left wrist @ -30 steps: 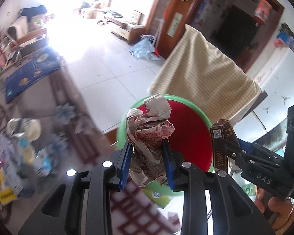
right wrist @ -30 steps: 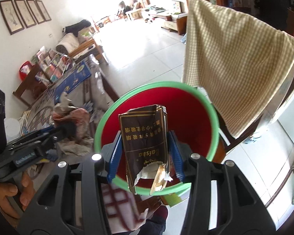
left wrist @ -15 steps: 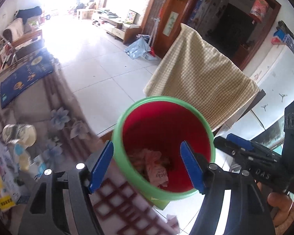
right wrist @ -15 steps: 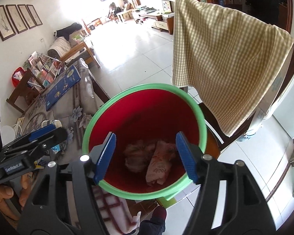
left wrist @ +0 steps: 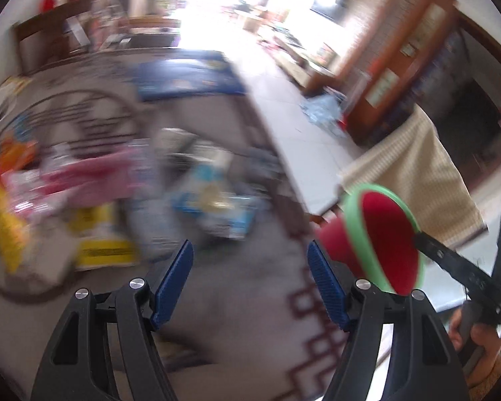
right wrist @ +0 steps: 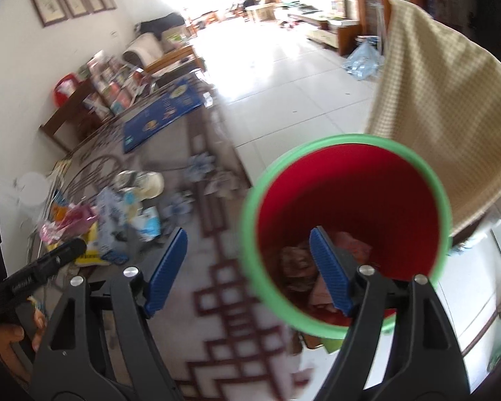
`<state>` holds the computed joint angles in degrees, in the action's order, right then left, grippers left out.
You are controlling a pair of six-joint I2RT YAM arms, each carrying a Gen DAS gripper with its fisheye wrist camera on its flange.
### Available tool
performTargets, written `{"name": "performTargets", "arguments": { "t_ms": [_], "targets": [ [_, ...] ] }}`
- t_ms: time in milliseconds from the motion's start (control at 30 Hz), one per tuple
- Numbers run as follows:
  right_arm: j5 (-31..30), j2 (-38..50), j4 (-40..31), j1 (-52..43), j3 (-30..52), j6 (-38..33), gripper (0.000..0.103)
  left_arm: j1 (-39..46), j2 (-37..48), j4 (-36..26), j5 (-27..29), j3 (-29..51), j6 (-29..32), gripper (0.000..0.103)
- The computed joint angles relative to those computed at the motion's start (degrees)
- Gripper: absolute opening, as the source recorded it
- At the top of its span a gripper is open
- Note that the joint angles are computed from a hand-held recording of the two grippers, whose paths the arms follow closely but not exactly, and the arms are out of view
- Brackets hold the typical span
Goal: Collect trash
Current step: 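Grasp the yellow drink carton with the right tool while the left tool grasps the water bottle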
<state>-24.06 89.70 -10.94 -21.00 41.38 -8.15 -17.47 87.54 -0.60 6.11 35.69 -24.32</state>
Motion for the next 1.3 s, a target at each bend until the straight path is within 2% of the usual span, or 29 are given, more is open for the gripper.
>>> {"name": "performTargets", "arguments": {
  "t_ms": [133,267,433,500,633,833,1000,1133,1300],
  "targets": [
    [3.71,-2.12,1.44,8.87,-2.29,3.96,0.075,13.86,-3.52,0.39,2.84,-5.41,4.36,0.068],
    [7.77,-3.14,3.24,18.41,-3.82,9.56,0.075,32.05,-3.32,-1.36,8.18,-7.30,11.99,0.068],
    [13.27,-1.22,5.18,33.23,-1.92,17.68,0.075,51.79,2.16,-4.02,14.06,-4.40,23.07,0.068],
    [15.47,0.89,5.52,39.34,0.37,19.31,0.075,57.16,4.89,-5.18,15.71,-2.32,26.49,0.068],
    [17.50,9.35,2.41,50.95,11.14,19.28,0.080,66.05,9.84,-8.31,18.43,2.56,32.38,0.068],
    [17.12,23.83,-4.58,62.67,31.27,16.74,0.081,73.20,17.22,-11.41,20.61,9.85,37.64,0.068],
    [17.36,37.60,-15.53,67.62,50.90,13.03,0.084,75.48,23.32,-13.60,21.57,15.37,38.23,0.068],
    [20.44,48.94,-26.32,69.58,67.17,11.36,0.084,75.50,26.53,-14.44,22.05,18.64,37.90,0.068],
    [19.18,58.76,-34.45,70.03,81.74,11.15,0.085,74.08,30.62,-15.65,22.22,23.92,35.85,0.068]
  ]
}}
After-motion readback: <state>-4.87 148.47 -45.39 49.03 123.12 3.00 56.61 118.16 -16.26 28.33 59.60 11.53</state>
